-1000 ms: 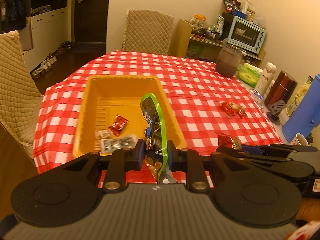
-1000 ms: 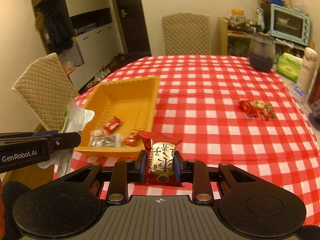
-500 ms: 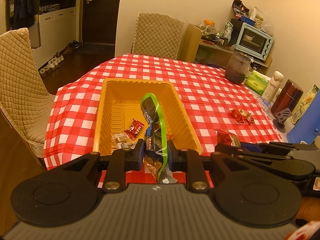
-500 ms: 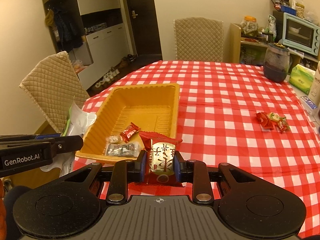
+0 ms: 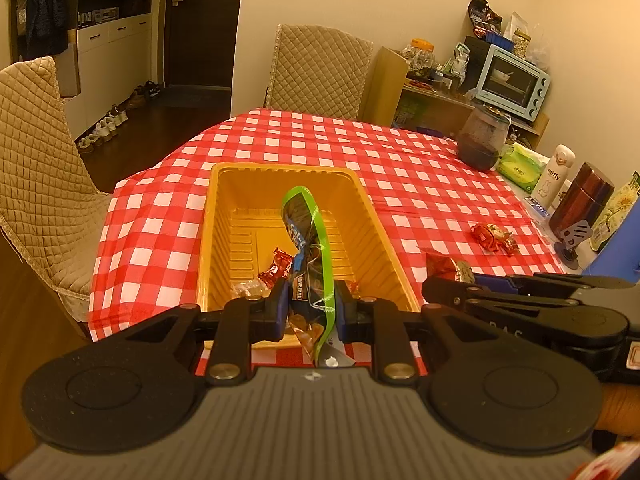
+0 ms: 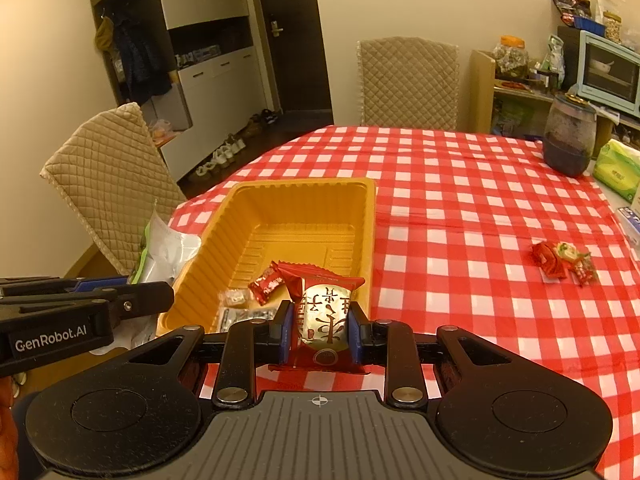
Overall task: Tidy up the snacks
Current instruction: 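Carry the green-edged packet and gold-printed candy in both tools over the orange tray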
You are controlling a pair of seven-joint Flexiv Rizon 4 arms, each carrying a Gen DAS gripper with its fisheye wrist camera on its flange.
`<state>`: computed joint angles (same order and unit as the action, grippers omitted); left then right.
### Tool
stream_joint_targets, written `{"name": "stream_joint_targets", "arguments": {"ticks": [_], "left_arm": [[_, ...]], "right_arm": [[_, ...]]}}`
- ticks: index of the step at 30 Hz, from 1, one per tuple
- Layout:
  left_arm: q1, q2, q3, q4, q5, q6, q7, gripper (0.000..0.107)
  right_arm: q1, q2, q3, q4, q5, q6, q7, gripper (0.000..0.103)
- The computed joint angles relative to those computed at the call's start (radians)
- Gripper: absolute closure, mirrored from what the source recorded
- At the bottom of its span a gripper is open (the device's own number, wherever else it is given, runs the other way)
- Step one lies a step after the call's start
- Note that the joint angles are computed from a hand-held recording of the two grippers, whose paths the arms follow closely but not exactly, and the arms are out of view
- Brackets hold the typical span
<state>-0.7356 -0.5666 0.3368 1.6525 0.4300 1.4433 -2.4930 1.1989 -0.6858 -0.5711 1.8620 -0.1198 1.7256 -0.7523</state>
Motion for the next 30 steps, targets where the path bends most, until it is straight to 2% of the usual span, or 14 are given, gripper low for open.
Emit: {"name": "stream_joint_targets", "arguments": {"ticks": [17, 30], "left_arm": [[0.106, -0.069, -0.066, -0.056, -0.103, -0.005, 0.156, 0.086], [0.159, -0.136, -0.103, -0.111, -0.208, -0.019, 0.305, 0.086]], "right_arm": [[-0.217, -0.089, 0.192, -0.208, -0.134, -0.073, 0.034, 0.075], [-0.336, -0.154, 0.299, -0.326, -0.223, -0.123, 0.071, 0.075]]}}
